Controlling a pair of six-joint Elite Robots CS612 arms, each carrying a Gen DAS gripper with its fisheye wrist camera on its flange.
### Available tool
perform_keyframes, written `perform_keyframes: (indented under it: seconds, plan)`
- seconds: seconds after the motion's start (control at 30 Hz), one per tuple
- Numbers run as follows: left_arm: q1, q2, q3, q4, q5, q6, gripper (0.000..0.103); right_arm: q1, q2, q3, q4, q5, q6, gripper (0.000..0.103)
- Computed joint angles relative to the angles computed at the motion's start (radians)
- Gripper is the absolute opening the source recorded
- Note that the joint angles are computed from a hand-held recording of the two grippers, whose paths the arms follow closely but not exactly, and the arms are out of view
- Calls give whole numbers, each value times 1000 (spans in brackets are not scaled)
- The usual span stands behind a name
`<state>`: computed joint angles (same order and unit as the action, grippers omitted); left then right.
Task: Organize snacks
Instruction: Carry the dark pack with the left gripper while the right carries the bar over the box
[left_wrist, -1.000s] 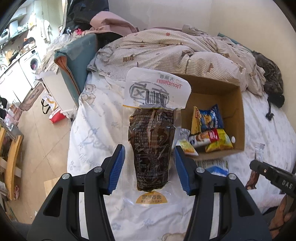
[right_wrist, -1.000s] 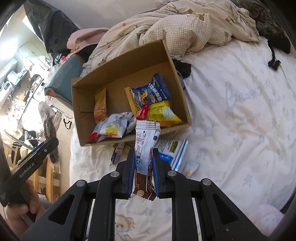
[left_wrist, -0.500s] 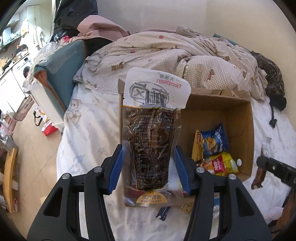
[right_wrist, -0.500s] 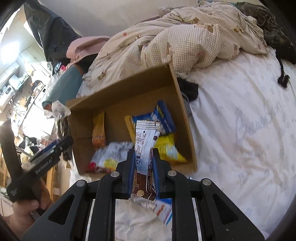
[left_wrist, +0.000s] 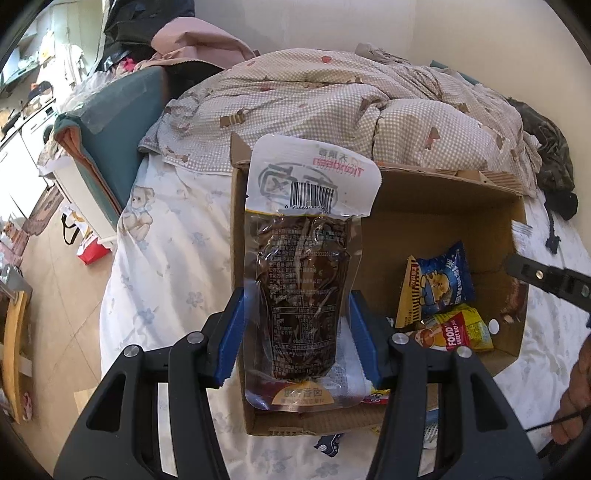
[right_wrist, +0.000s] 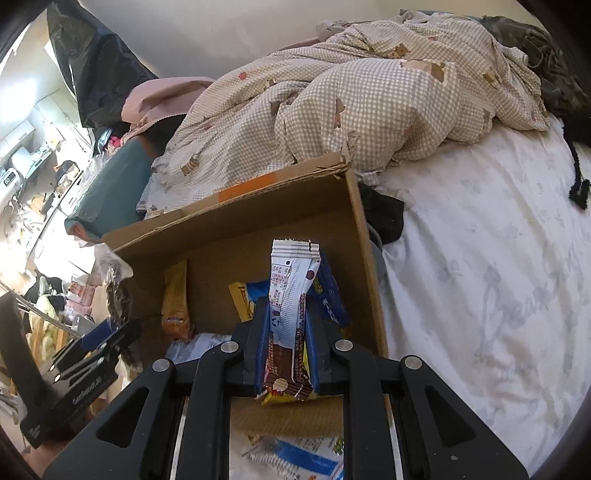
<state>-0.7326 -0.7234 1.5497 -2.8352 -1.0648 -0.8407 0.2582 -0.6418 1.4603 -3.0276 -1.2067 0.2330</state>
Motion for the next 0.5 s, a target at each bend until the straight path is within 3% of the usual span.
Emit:
perform_keyframes:
  seconds: [0.5]
  plan:
    - [-1, 3, 0, -33, 6, 6, 53, 0, 11, -13, -9, 15, 36, 22]
